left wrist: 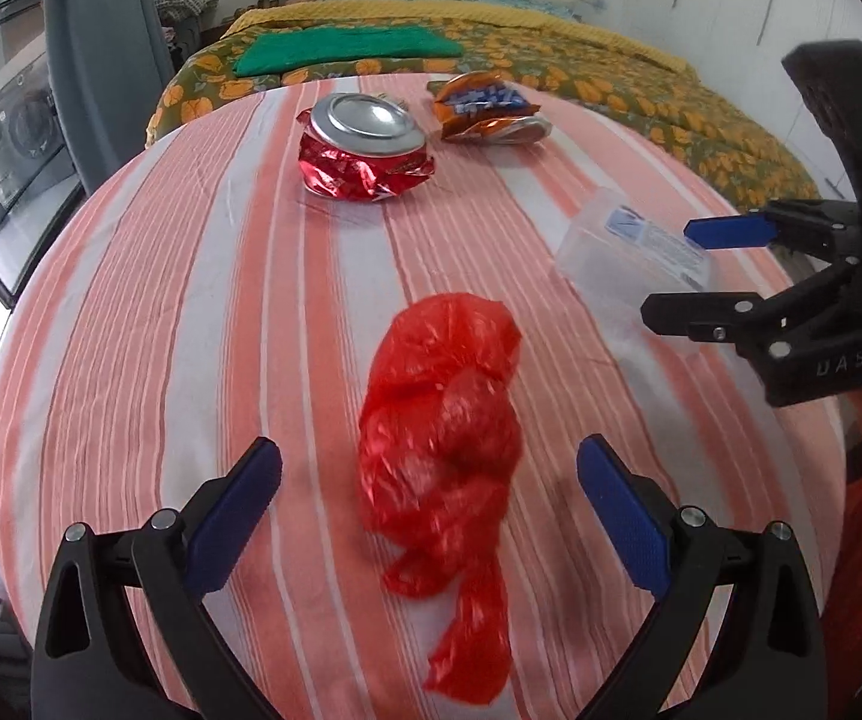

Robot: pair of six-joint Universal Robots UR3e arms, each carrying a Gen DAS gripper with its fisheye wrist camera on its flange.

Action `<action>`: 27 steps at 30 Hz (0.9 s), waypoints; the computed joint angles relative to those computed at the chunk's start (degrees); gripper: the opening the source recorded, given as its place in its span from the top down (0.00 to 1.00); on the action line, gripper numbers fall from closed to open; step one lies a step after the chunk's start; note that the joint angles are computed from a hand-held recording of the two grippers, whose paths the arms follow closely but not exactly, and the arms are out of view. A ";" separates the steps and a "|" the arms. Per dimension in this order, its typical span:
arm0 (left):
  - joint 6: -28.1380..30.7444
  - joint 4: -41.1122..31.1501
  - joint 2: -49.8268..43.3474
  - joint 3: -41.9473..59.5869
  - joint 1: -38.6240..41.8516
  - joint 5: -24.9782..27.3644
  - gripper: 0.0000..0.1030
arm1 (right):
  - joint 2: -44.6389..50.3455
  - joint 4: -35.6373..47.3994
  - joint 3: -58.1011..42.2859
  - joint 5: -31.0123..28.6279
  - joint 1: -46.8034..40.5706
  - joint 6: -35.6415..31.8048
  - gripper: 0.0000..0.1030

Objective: Collect trash
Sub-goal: 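Carry red bag and clear box to the wastebasket and open both grippers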

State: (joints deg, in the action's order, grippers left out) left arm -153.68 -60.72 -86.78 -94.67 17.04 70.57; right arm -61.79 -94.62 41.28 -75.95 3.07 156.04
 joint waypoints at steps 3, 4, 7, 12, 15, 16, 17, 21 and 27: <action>-0.50 -2.12 -1.65 2.45 -0.38 0.09 0.23 | 4.12 3.73 -6.21 1.12 0.06 0.64 0.38; -0.49 -1.94 -1.93 2.79 -0.93 0.98 0.33 | 3.68 3.68 -5.67 1.60 -0.41 1.49 0.40; -0.25 -0.46 -1.34 2.21 -2.18 2.55 0.59 | -3.05 0.30 4.43 8.12 -4.18 2.13 0.40; -3.77 -3.65 3.48 0.90 -2.63 -4.85 0.60 | -21.65 4.50 24.50 22.49 -18.33 -6.07 0.40; -7.71 -5.09 5.34 1.04 -7.53 -9.19 0.60 | -33.84 19.19 33.51 32.05 -36.26 -19.87 0.40; -9.19 -4.53 5.07 1.34 -10.16 -9.61 0.60 | -36.52 23.19 35.18 31.62 -42.26 -22.78 0.40; -11.34 -3.41 4.00 2.13 -14.29 -9.69 0.60 | -38.51 25.86 37.08 30.67 -48.26 -25.51 0.40; -18.67 1.80 -3.72 7.29 -29.63 -8.32 0.60 | -43.41 23.89 48.00 27.08 -66.64 -34.07 0.40; -28.21 1.42 -26.89 31.01 -51.23 0.51 0.59 | -40.34 4.56 59.26 22.41 -75.52 -28.66 0.40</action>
State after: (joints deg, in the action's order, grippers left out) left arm -181.89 -59.30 -113.67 -63.66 -34.20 71.07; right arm -102.14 -90.06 100.54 -53.54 -72.45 127.38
